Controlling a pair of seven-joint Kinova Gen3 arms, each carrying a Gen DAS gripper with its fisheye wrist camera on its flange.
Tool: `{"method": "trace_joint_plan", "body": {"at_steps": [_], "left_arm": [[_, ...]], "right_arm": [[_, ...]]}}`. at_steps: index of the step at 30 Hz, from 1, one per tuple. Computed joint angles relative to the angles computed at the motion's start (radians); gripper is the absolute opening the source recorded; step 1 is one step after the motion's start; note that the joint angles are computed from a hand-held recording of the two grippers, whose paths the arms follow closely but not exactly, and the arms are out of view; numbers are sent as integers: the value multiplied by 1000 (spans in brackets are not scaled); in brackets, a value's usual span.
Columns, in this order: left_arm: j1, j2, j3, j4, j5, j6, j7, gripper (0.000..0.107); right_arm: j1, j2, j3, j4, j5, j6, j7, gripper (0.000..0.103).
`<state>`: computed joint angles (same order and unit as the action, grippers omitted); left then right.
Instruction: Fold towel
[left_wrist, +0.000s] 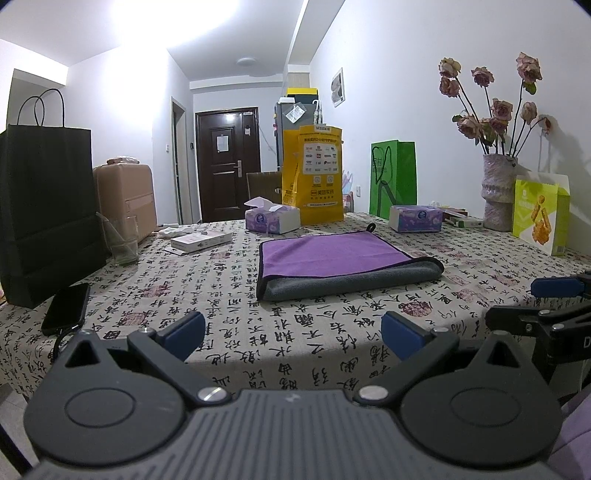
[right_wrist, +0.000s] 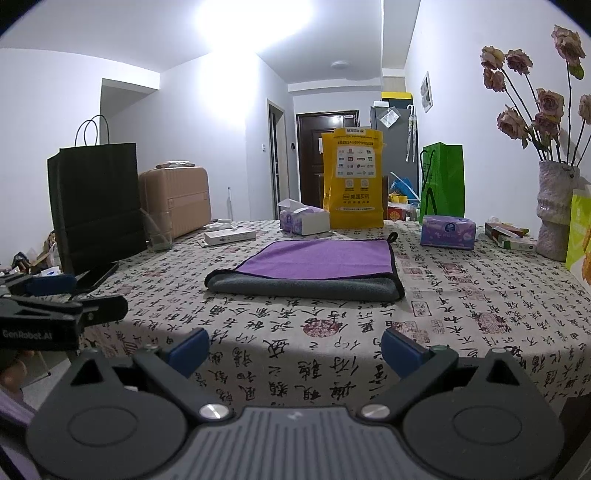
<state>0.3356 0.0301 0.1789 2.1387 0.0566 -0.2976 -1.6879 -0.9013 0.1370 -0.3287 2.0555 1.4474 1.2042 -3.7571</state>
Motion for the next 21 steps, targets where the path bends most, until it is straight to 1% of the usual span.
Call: {"method": "trace_joint_plan", "body": {"at_steps": [21], "left_arm": [[2, -1, 0, 0, 5, 0, -5, 103]], "right_arm": [[0, 4, 2, -3, 0, -2, -1, 100]]}}
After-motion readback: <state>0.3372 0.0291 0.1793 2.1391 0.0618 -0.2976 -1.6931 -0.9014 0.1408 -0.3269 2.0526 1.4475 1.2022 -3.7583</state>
